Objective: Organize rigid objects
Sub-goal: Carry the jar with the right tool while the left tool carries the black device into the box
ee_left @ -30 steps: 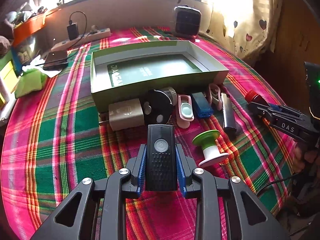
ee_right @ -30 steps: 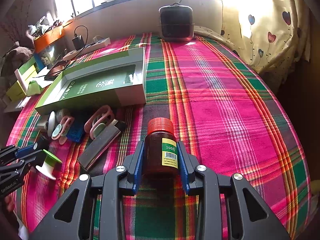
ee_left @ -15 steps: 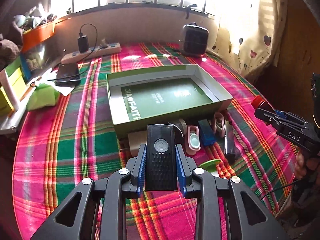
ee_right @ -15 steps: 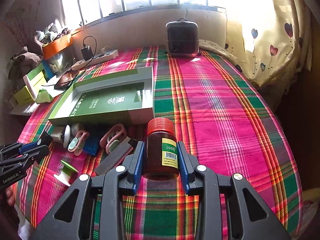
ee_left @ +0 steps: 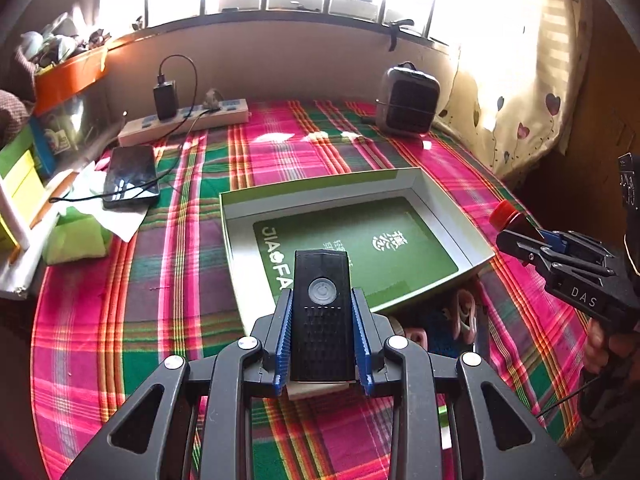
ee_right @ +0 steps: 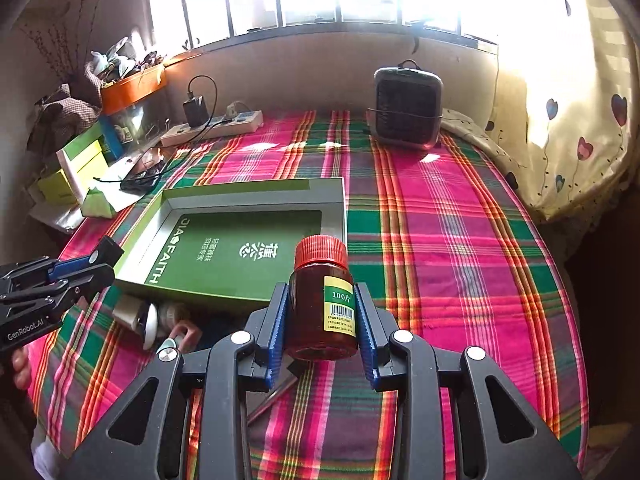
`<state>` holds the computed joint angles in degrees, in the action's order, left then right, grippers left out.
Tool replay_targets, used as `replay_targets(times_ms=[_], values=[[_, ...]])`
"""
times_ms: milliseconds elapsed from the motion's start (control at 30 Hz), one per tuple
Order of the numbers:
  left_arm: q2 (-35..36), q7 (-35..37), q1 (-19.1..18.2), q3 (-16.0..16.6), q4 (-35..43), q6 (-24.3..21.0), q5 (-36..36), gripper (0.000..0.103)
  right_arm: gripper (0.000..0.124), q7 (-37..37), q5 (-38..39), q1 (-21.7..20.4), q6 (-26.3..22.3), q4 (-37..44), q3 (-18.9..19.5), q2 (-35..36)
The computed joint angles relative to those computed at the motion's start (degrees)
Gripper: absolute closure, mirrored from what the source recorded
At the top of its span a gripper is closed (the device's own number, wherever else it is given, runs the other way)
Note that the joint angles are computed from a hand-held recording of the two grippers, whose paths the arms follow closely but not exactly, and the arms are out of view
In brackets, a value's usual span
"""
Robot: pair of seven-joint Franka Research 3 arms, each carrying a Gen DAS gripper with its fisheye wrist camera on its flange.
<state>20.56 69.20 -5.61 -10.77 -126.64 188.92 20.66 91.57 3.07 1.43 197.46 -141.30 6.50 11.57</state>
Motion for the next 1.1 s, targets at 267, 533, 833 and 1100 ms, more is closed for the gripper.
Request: replay_targets(times_ms=[267, 533, 833, 1100], values=[[4.89, 0.15, 0.37, -0.99, 6.6, -3.63, -0.88, 0.077, 0.091, -1.59, -0.92, -2.85, -4.84, 7.94, 3.03, 5.65], [8.77, 1.26, 0.44, -1.81, 11.28, -7.19, -1.8, 0.077, 0.091, -7.38, 3.55, -2.59, -9.48, 14.03, 4.11, 10.38], [10.82, 1.26, -1.35, -0.25, 13.97, -9.27, -2.09, 0.077, 0.091, -12.99, 9.07, 1.53, -12.76, 18.45, 1.06, 13.62], [11.76, 1.34, -1.71, -0.07, 15.16, -9.88, -2.56, 0.077, 0.091, -16.42, 12.62, 4.04, -12.4, 19.25, -0.73, 14.5]])
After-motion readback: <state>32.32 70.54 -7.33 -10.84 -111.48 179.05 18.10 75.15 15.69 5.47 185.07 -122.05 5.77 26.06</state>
